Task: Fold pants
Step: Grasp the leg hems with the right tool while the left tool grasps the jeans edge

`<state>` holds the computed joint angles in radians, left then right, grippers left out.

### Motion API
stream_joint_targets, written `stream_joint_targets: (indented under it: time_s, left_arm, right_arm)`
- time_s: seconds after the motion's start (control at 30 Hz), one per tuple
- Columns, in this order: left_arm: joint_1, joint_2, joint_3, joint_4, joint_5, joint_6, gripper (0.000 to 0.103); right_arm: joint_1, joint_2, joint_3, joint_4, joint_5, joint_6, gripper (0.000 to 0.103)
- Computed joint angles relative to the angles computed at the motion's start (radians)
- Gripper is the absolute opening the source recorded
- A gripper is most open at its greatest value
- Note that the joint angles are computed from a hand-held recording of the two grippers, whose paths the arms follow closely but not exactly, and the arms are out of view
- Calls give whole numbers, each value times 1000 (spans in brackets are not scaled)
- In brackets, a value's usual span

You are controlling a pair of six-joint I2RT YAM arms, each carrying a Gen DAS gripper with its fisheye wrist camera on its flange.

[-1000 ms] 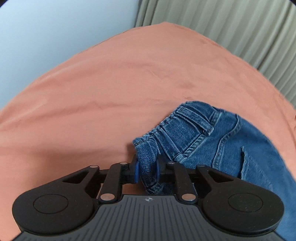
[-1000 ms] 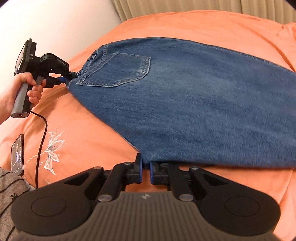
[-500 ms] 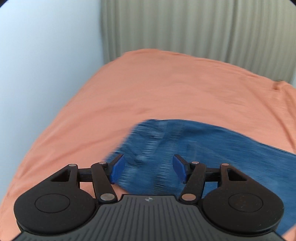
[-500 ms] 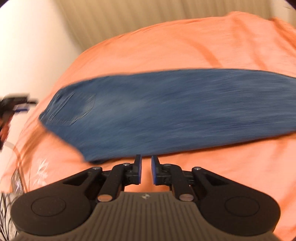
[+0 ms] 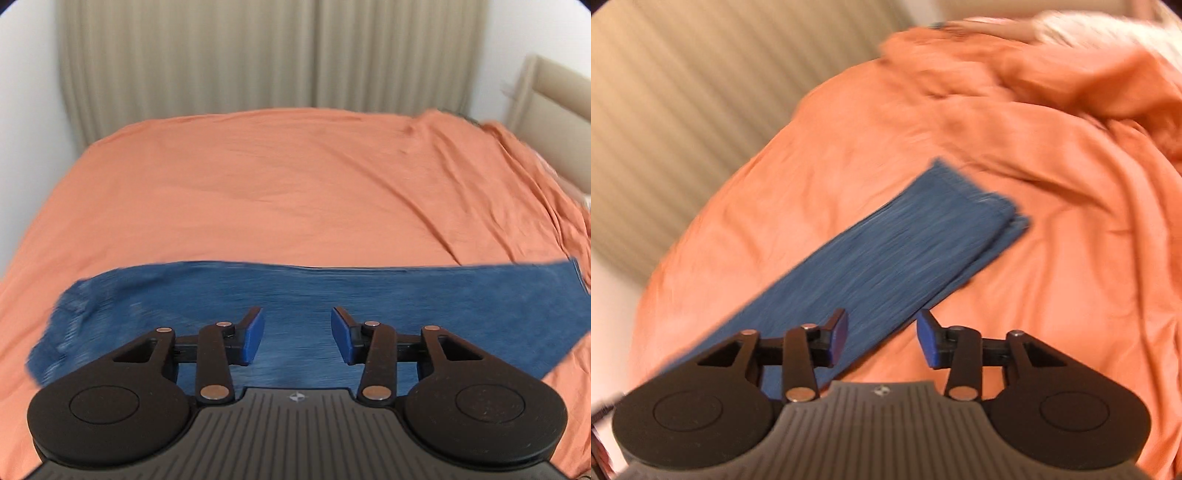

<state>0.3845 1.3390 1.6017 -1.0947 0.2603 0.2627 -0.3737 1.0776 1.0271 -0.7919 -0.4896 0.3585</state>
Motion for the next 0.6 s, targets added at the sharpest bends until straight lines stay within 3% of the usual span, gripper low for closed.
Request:
stream_joint_targets:
  time_s: [0.13,0.3,0.47,0.6]
  left_arm:
    - [-228,53,6,14,-105,-77,45]
    - [-442,152,13,52,-183,-157,30]
    - [-586,276,65,79,-216,-202,30]
    - [-637,357,97,118,-206,-209,30]
  right_arm:
    - [-205,154,16,87,-143,-8,49]
    - [-248,328,-18,275,-183,78,52]
    - [-242,496,-39,476,-217,208,60]
    - [-244,595,-39,580,-244,243,56]
